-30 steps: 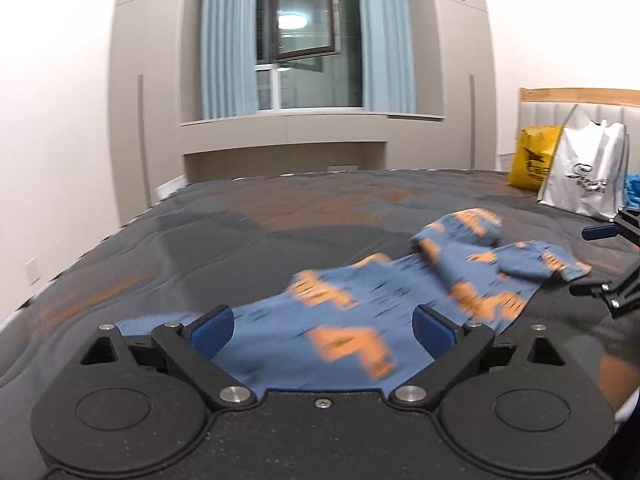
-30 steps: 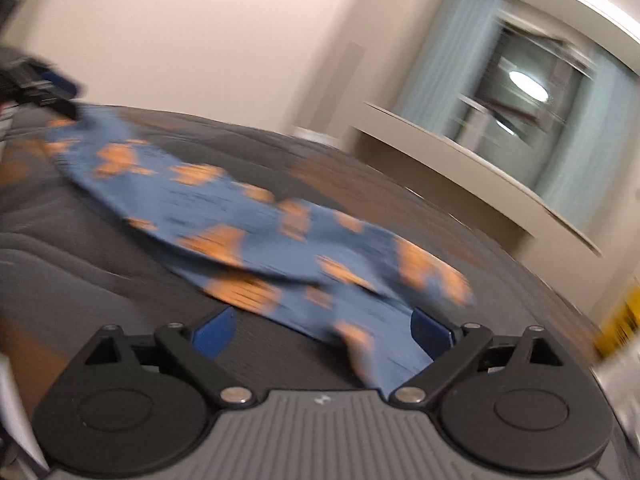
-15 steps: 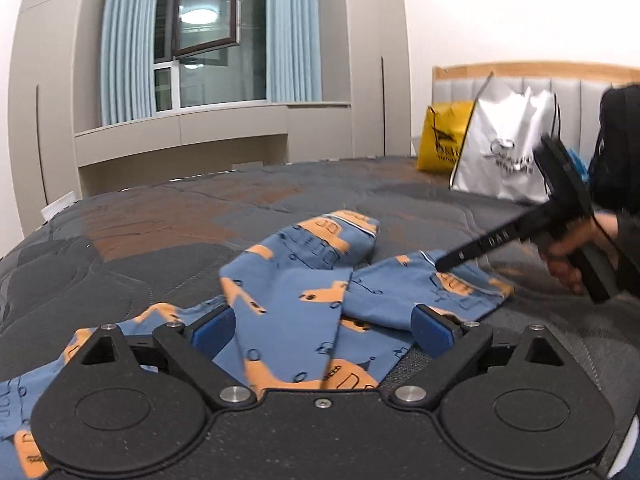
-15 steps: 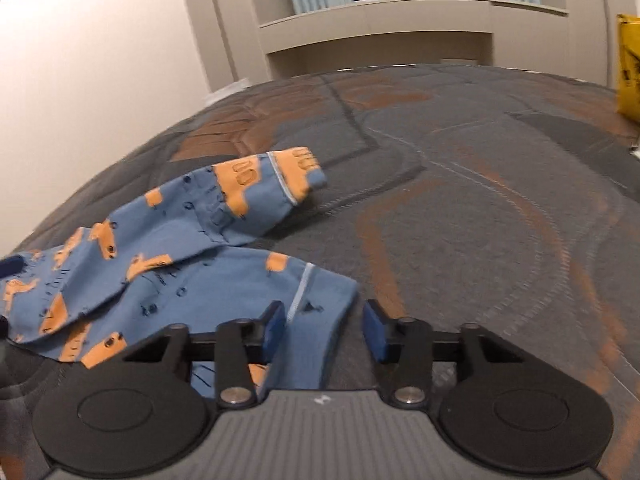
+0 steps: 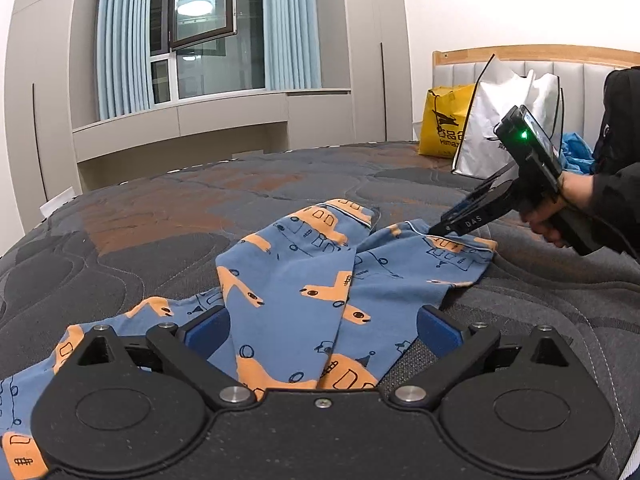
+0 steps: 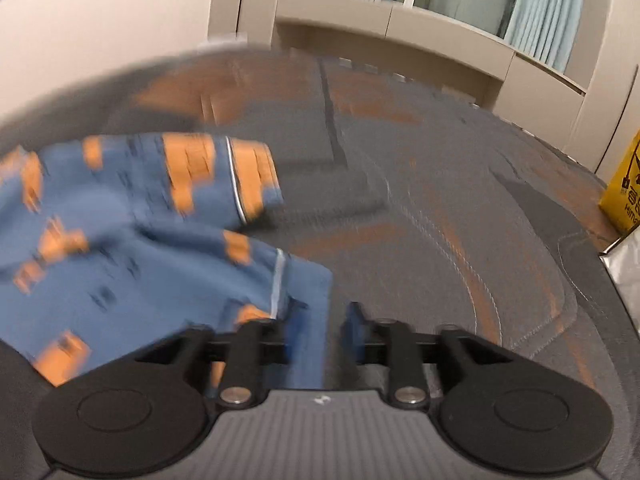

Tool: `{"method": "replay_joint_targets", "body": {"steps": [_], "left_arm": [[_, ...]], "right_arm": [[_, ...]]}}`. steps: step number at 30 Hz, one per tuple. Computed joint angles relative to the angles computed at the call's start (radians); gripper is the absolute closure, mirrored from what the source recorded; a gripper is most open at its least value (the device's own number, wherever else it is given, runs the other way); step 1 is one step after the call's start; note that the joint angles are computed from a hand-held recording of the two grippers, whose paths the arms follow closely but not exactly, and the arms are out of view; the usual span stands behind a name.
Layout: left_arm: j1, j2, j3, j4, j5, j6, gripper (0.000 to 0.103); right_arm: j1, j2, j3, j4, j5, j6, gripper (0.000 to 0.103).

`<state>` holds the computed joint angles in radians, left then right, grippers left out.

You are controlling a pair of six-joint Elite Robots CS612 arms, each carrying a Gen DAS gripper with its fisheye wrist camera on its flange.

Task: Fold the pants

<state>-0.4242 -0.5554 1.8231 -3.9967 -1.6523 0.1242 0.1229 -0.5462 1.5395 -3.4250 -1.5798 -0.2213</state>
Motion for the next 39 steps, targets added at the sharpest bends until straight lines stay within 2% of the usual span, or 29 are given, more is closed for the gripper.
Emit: {"method": "replay_joint_targets", "body": {"steps": [3, 4, 5, 7, 11, 14, 15, 16, 17, 18, 19, 21, 24, 30, 35, 39], "left_arm": [[-0.001, -0.002, 0.002, -0.002, 0.013, 0.023, 0.007], [-0.002, -0.002, 0.003, 0.002, 0.018, 0.032, 0.011], [-0.002, -0.005, 0.003, 0.012, 0.021, 0.04, 0.013], [0.0, -0.012, 0.003, 0.049, 0.011, 0.052, 0.026], [0.004, -0.018, 0.001, 0.111, -0.007, 0.055, 0.038], [0.005, -0.025, -0.001, 0.166, -0.005, 0.064, 0.052], [0.004, -0.027, -0.002, 0.181, 0.001, 0.069, 0.059], [0.003, -0.028, -0.004, 0.198, 0.01, 0.073, 0.067], [0.002, -0.029, -0.006, 0.21, 0.018, 0.072, 0.074], [0.002, -0.029, -0.007, 0.22, 0.022, 0.067, 0.092], [0.003, -0.029, -0.01, 0.226, 0.027, 0.057, 0.102], [0.007, -0.029, -0.012, 0.224, 0.027, 0.035, 0.103], [0.015, -0.03, -0.014, 0.217, 0.011, 0.006, 0.103], [0.029, -0.036, 0.001, 0.145, -0.039, -0.03, 0.103], [0.031, -0.046, 0.016, 0.157, -0.071, 0.018, 0.103], [0.023, -0.043, 0.019, 0.196, -0.077, 0.06, 0.103]], "right_arm": [[-0.006, 0.001, 0.013, -0.07, -0.003, 0.068, 0.032], [-0.01, 0.001, 0.018, -0.102, 0.01, 0.089, 0.027], [-0.013, 0.001, 0.015, -0.12, 0.029, 0.108, 0.027], [-0.025, -0.002, 0.004, -0.114, 0.121, 0.171, 0.027], [-0.05, 0.024, -0.072, -0.024, 0.315, 0.353, 0.029], [-0.06, 0.053, -0.142, 0.054, 0.389, 0.482, 0.04], [-0.062, 0.062, -0.16, 0.073, 0.404, 0.52, 0.048], [-0.064, 0.071, -0.177, 0.089, 0.42, 0.552, 0.061], [-0.065, 0.078, -0.192, 0.098, 0.429, 0.578, 0.067], [-0.064, 0.084, -0.207, 0.105, 0.424, 0.6, 0.081], [-0.061, 0.086, -0.213, 0.105, 0.41, 0.609, 0.093], [-0.056, 0.085, -0.21, 0.051, 0.39, 0.621, 0.095], [-0.05, 0.073, -0.195, -0.027, 0.376, 0.588, 0.096], [-0.051, 0.003, -0.082, -0.197, 0.34, 0.519, 0.097], [-0.059, -0.058, 0.09, -0.33, 0.269, 0.461, 0.097], [-0.065, -0.072, 0.2, -0.332, 0.206, 0.453, 0.097]]}}
